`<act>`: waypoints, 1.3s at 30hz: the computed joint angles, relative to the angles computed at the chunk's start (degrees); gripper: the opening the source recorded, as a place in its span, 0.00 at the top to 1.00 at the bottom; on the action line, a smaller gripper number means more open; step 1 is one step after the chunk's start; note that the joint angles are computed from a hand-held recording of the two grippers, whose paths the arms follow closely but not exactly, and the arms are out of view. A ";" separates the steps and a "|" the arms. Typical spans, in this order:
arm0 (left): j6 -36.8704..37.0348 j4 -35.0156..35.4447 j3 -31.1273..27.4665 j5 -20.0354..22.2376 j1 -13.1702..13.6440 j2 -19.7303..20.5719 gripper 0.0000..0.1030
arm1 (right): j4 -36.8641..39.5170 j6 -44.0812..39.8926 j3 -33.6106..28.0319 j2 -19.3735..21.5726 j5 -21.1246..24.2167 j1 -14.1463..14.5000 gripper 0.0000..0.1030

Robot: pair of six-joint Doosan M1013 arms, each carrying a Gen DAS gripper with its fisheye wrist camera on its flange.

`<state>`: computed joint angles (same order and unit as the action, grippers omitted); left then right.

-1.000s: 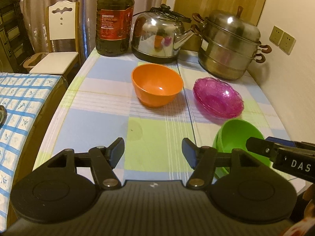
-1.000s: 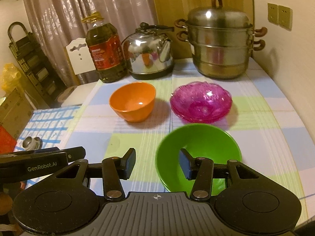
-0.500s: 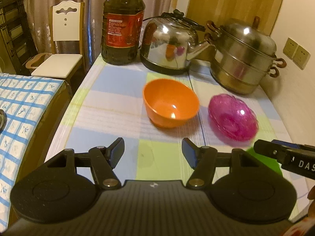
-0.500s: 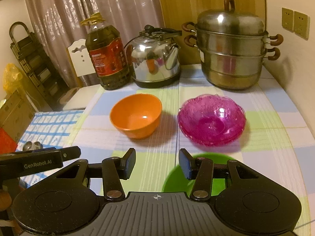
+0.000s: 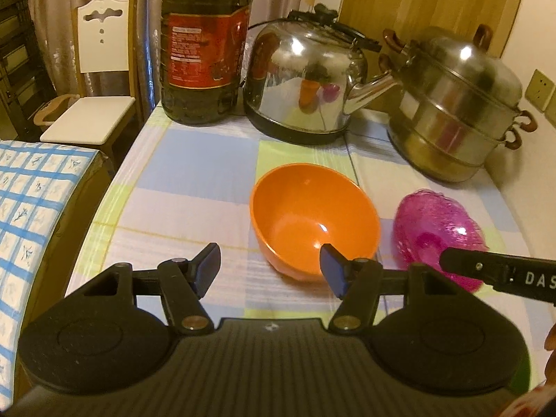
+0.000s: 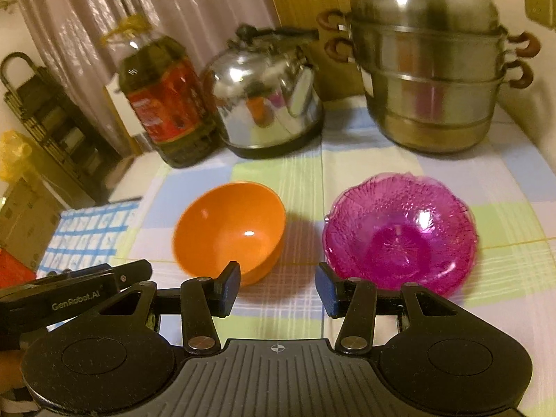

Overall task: Organize plates and bowls
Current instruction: 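Move the open right tool to the orange bowl rim, then close the right tool on the orange bowl rim and lift it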

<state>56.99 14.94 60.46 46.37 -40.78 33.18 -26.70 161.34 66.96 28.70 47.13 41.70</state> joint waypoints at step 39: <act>10.23 -6.46 -13.09 7.73 2.75 10.36 0.92 | 16.67 -15.42 -12.43 11.21 5.39 -5.70 0.89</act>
<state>67.22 8.48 47.37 54.11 -38.03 43.54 -10.03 145.93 54.52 39.91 52.52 36.00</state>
